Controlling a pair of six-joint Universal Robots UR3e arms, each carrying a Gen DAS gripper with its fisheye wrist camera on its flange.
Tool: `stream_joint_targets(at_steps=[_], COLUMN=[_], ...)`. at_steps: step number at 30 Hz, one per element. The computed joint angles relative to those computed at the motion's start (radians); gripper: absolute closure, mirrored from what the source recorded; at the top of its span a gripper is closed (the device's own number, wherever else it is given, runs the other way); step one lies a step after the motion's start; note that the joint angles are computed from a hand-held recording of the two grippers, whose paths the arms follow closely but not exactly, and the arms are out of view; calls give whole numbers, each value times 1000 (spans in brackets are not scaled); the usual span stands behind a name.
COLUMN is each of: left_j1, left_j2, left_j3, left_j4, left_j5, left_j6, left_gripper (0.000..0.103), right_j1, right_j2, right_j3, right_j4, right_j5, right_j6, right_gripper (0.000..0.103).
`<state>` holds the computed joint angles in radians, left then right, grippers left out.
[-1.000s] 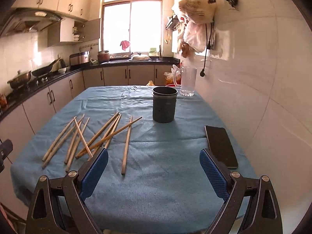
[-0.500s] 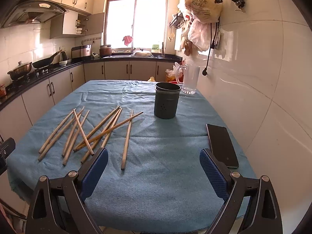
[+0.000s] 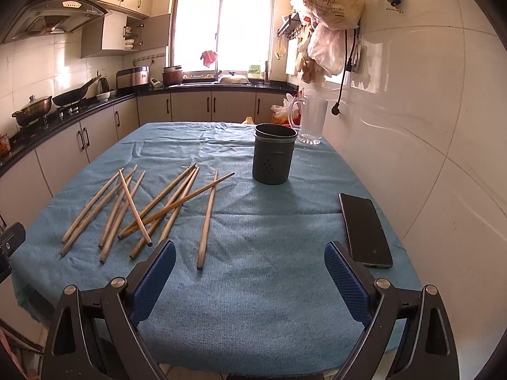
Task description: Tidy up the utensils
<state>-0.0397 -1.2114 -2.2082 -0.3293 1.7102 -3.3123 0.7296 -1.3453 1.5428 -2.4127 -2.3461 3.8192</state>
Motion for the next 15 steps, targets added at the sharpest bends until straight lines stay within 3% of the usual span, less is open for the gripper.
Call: stream_joint_targets(at_steps=[15], left_j1=[-8], left_j2=[-8], left_j3=[4], left_j4=[-1], left_j5=[7], left_j6=[-6], left_gripper=[0], right_j1=[-6], right_j2=[8], right_j3=[-4], right_j4=[2], right_j5=[20], right_j6=[-5], right_gripper=[6])
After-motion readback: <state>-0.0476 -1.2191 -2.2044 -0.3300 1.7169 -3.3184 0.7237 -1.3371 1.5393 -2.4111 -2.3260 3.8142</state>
